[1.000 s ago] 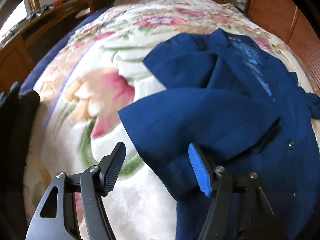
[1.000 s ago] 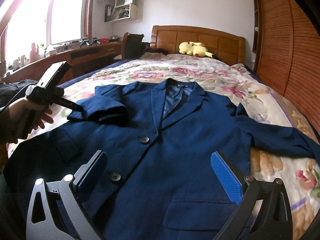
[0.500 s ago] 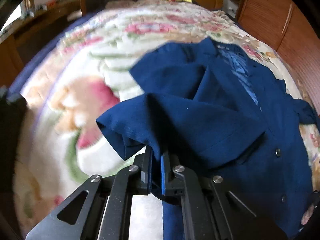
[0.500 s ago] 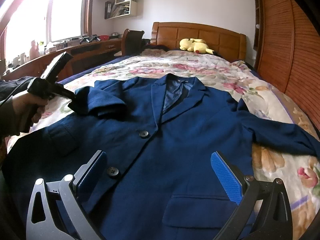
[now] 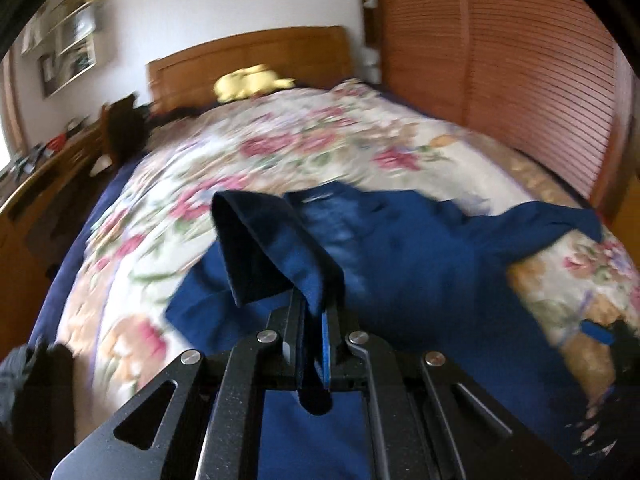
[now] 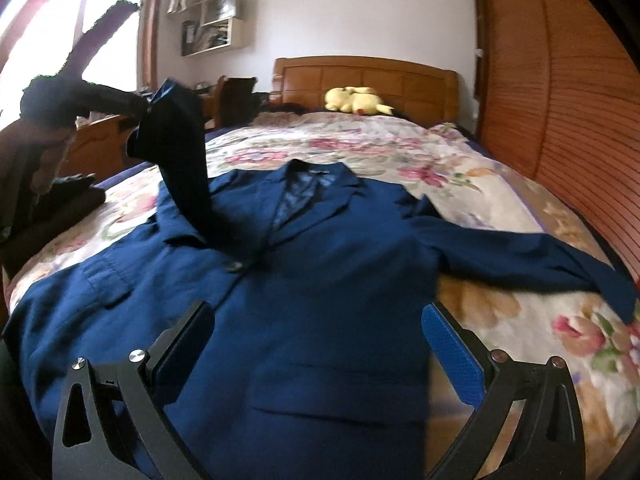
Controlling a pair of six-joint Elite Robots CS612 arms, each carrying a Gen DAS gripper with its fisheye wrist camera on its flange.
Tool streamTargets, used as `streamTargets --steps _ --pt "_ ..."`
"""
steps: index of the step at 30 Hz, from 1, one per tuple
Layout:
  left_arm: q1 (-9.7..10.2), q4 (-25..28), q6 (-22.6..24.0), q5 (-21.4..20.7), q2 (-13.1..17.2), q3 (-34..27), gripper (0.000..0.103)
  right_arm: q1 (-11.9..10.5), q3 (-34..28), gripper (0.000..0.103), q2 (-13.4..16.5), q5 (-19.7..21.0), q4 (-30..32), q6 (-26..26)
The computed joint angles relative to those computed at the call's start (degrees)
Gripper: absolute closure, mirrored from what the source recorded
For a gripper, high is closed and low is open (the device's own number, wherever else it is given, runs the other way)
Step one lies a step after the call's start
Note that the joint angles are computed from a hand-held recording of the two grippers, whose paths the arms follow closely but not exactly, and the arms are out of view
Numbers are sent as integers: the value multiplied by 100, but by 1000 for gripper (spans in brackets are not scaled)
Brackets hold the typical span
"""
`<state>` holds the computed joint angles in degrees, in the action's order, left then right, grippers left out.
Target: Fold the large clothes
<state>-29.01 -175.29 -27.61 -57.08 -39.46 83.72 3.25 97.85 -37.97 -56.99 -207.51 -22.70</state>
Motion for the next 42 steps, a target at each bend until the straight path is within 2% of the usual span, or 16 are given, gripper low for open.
streamTargets --steps 8,12,17,18,21,27,30,37,42 --pt "-275 -99 665 -467 171 -573 96 -179 192 0 -84 -127 -231 342" --pt "-351 221 628 -519 199 -712 96 -202 255 0 -126 -115 -299 467" --pt "-408 142 636 -513 149 -527 74 -198 279 0 -132 -16 -295 402" --pt "-409 58 604 -521 110 -410 66 -203 272 0 -133 8 -273 378" --pt "-406 -89 472 -587 55 -196 65 -173 249 0 -132 36 -198 319" --pt "-392 -519 85 -464 -62 486 65 -124 142 0 -90 88 -64 273" --pt "-392 -693 -107 -305 -84 792 48 -87 48 0 -70 42 121 226" --pt "-357 -1040 -734 -135 -48 1303 48 -20 -123 0 -60 -66 673 114" --pt "-369 -1193 -973 46 -64 1572 48 32 -270 1 -36 -215 990 94"
